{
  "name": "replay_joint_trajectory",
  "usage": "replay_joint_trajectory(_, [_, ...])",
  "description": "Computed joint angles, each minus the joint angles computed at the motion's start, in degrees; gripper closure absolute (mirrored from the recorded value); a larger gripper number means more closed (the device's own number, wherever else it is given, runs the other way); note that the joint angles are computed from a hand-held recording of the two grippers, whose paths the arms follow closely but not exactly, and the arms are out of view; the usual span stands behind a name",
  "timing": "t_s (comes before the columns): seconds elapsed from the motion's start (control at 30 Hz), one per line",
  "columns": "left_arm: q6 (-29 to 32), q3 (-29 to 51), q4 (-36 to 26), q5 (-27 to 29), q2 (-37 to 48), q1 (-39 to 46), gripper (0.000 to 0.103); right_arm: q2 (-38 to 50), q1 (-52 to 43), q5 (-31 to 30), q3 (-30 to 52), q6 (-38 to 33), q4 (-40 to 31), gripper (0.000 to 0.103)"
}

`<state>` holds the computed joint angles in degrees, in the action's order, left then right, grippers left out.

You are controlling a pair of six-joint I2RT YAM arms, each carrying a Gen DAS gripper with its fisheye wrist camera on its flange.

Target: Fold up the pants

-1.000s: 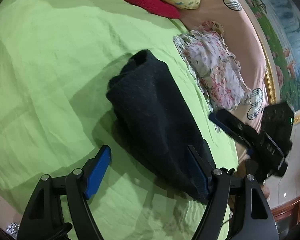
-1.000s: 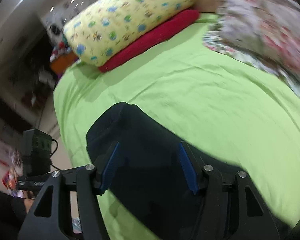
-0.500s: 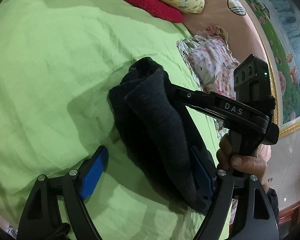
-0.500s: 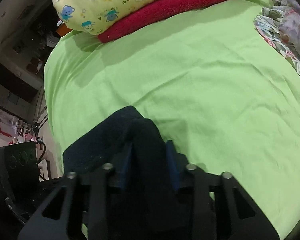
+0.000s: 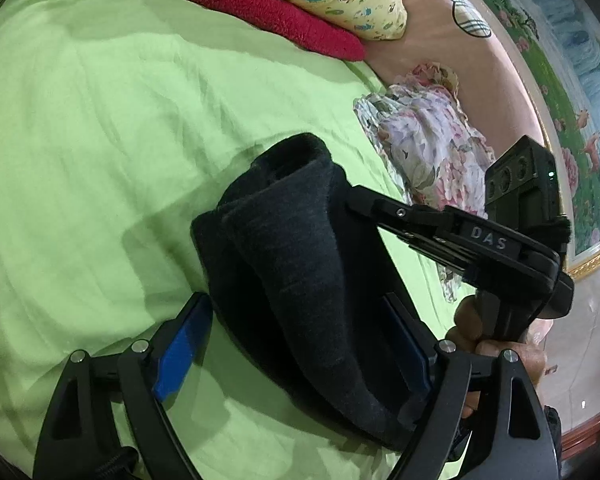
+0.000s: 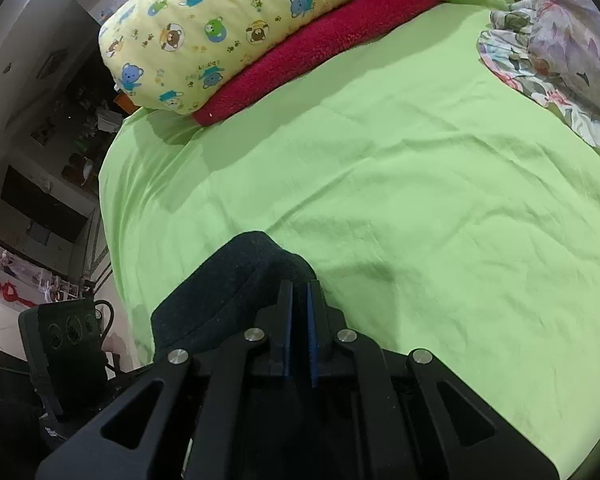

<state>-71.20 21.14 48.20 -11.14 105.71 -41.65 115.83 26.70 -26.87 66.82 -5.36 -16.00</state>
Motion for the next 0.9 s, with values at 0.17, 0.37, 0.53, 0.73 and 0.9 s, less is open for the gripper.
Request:
replay_joint_trajectory(0.17, [1.66,-0.02,2.64,0.05,1.32,0.52,0.02,1.51,-0.94,-1.23,1.3,0.35,-0.07,0.096])
replay_joint_trajectory(0.37, [2.3,-0.69,3.29,0.25,1.68,0.59,0.031,4.35,-2.5,-5.38,4.49,-0.01,-4.11,0.092])
replay_joint_trajectory(0.53, [2.24,-0.36,2.77,0.55,1.95,1.31,0.036,5.8,-2.01,-5.45,5.95,-0.65,-5.27,0.09])
replay_joint_trajectory(0.73, [2.46,-1.56,3.55,2.04,1.99,2.39,0.063,3.77,-2.56,-6.83,3.37,-0.36,-3.5,0.093])
replay_joint_trajectory(0.9, [2.94,-2.03,-1.24,-1.4,-4.69,-1.22,0.071,-1.2,-2.84,-7.48,-1.51,1.01,-0.35,0.095])
